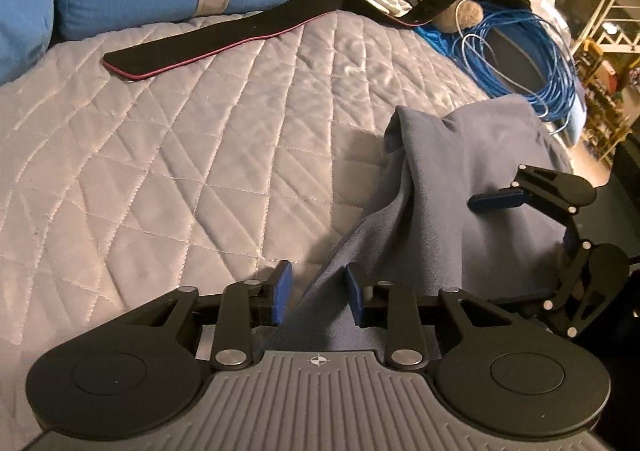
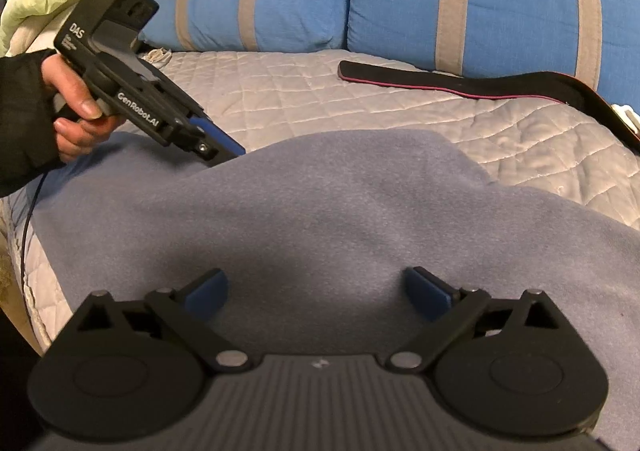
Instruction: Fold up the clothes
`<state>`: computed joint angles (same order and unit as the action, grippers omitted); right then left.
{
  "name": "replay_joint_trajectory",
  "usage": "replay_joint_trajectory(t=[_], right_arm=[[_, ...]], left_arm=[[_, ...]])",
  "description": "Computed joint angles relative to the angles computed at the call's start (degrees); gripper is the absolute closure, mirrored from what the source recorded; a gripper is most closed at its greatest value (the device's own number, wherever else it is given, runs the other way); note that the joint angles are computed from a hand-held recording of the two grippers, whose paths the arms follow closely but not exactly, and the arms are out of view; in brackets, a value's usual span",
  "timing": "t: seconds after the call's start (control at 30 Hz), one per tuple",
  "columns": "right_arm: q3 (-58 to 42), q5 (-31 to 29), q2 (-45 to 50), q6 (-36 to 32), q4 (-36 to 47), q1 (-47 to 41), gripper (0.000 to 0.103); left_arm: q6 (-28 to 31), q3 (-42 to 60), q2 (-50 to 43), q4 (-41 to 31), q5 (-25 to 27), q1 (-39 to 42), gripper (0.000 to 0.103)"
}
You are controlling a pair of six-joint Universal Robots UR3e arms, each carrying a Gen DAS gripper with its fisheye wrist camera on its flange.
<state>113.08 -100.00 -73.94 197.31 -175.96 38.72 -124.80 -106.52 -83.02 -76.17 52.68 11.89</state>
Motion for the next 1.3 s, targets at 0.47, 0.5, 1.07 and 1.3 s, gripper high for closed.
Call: replay_joint_trajectory(t=[0.47, 0.5, 1.07, 1.3], right_arm=[[-0.19, -0.24, 0.1, 0.45, 0.16, 0.29, 0.002], [-0.61, -0.75, 0.32, 0.41, 0.57, 0.61, 0.002], [4.65, -1.72, -11.12, 6.89, -3.61, -0.85, 0.003], [-14.77, -14.15, -6.05, 10.5, 18.97, -3.34, 0.012]], left_arm=[[12.09, -7.27, 24.58, -7.77, -1.21, 5.36, 0.099], [12.91, -7.42, 25.55, -8.9, -0.71, 5.7, 0.099], [20.38, -8.53, 29.64, -16.25, 3.22, 6.94, 0.099], [24.47, -8.06, 31.69, -21.25, 4.5, 7.34, 0.1]])
